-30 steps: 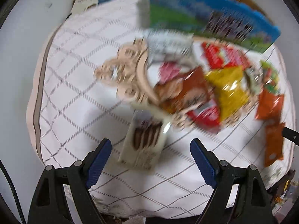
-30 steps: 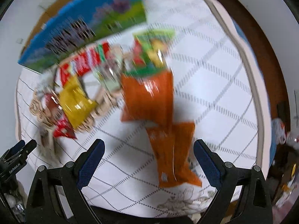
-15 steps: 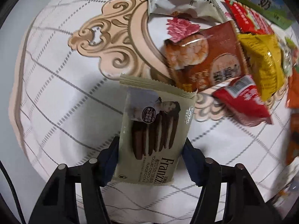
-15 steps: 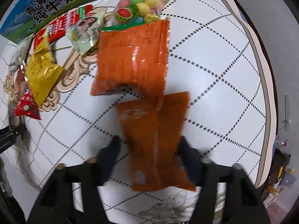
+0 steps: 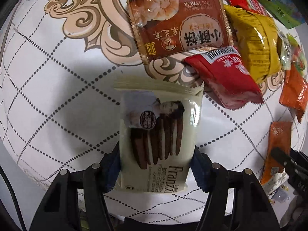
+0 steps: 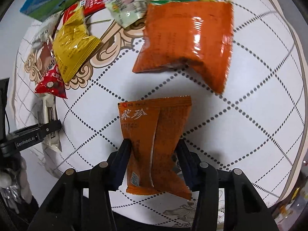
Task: Organize snacks
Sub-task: 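Carry both packets into the box and release them beside the others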
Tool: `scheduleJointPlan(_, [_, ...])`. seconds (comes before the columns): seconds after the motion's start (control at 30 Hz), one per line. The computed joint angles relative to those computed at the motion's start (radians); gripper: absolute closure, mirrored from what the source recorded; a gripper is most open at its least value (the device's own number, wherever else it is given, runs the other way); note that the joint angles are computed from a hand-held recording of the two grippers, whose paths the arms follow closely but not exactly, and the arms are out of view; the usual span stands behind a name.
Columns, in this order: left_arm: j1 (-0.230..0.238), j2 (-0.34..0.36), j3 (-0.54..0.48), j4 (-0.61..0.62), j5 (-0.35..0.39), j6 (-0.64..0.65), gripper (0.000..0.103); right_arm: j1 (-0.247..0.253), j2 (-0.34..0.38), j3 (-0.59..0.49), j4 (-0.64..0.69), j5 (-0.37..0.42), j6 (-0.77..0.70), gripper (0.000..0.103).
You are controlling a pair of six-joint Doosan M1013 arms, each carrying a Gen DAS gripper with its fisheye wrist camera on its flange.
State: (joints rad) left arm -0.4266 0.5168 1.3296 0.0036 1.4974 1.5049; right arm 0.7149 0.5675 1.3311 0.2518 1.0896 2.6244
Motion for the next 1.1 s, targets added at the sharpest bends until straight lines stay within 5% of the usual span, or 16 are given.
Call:
scheduleJointPlan(0.2, [-0.006, 0.019, -0.029, 0.005, -0.022, -0.027, 0.043, 0.018, 0.041, -0.066, -0.022, 0.086, -0.012, 0.034])
scheduleJointPlan(0.3, [-0.012, 0.019, -0.039, 0.017, -0.027, -0.031, 0.045, 0.032, 0.066, -0.100, -0.055, 0.143, -0.011, 0.035])
scheduleJointPlan(0.37, [-0.016, 0.012, -0.034, 0.018, -0.022, -0.034, 0.046, 0.042, 0.070, -0.108, -0.098, 0.165, 0.004, 0.047])
scheduleJointPlan(0.77, [-0.001, -0.081, 0.010, -0.063, -0.029, 0.016, 0.046, 0.018, -0.033, -0.015, -0.042, -0.046, 0.032, 0.055])
scheduleJointPlan(1.1, [0.006, -0.047, -0.235, -0.224, -0.016, 0.055, 0.046, -0.046, -0.065, -0.143, -0.173, -0.101, 0.036, 0.055])
